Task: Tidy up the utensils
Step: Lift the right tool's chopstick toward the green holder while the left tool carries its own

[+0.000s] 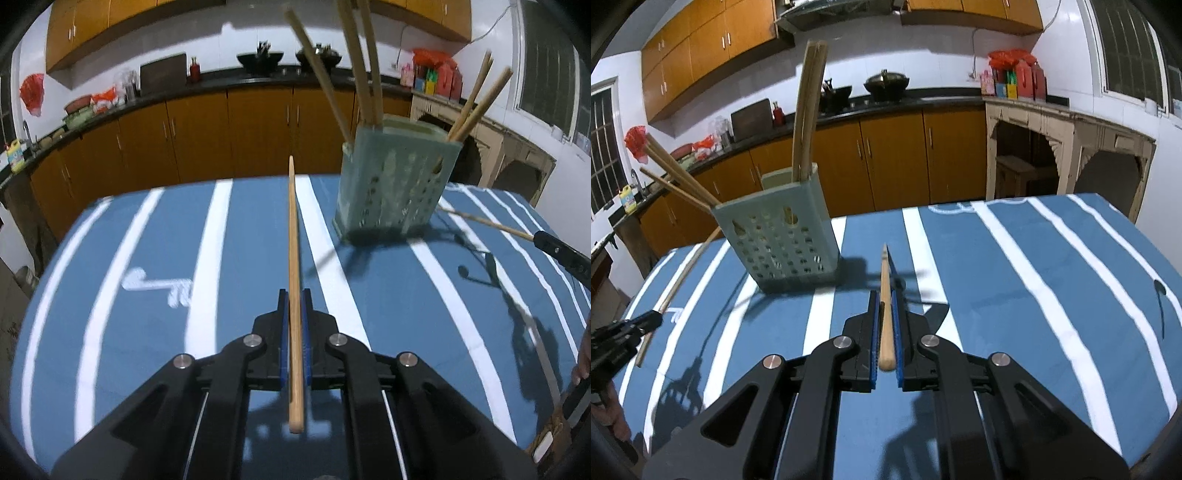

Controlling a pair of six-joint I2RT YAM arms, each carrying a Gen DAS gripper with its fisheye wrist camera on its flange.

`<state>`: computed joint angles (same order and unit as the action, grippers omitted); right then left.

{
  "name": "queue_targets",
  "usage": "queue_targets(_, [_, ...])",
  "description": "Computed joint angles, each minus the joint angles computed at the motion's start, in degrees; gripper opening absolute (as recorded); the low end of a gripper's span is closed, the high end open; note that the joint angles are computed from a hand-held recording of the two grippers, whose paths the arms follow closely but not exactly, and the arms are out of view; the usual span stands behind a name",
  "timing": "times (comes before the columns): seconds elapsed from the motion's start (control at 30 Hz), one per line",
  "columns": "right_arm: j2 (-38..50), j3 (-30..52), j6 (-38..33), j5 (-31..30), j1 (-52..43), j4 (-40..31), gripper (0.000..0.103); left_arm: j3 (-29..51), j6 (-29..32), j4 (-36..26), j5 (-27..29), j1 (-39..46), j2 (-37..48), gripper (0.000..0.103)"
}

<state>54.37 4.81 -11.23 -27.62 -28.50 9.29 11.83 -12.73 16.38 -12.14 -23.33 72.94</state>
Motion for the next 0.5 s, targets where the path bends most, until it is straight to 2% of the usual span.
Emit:
queue_targets(0.1, [0.46, -0.28, -0.39, 0.66, 0.5, 0.52, 0.008, 0.98, -0.54, 2.11, 0.37, 0.43, 4.86, 0.008])
queue_targets(0.27, [2.3, -0.44, -0.19, 1.44, 1.01, 1.78, 0.008, 0.91, -0.39, 2.65, 1.83, 2.53, 6.49, 0.008])
queue_targets(0.5, [-0.92, -0.16, 0.09, 0.08, 0.09, -0.31, 0.008, -0.47, 0.79, -2.21, 0.42, 2.6, -4.68, 0.008])
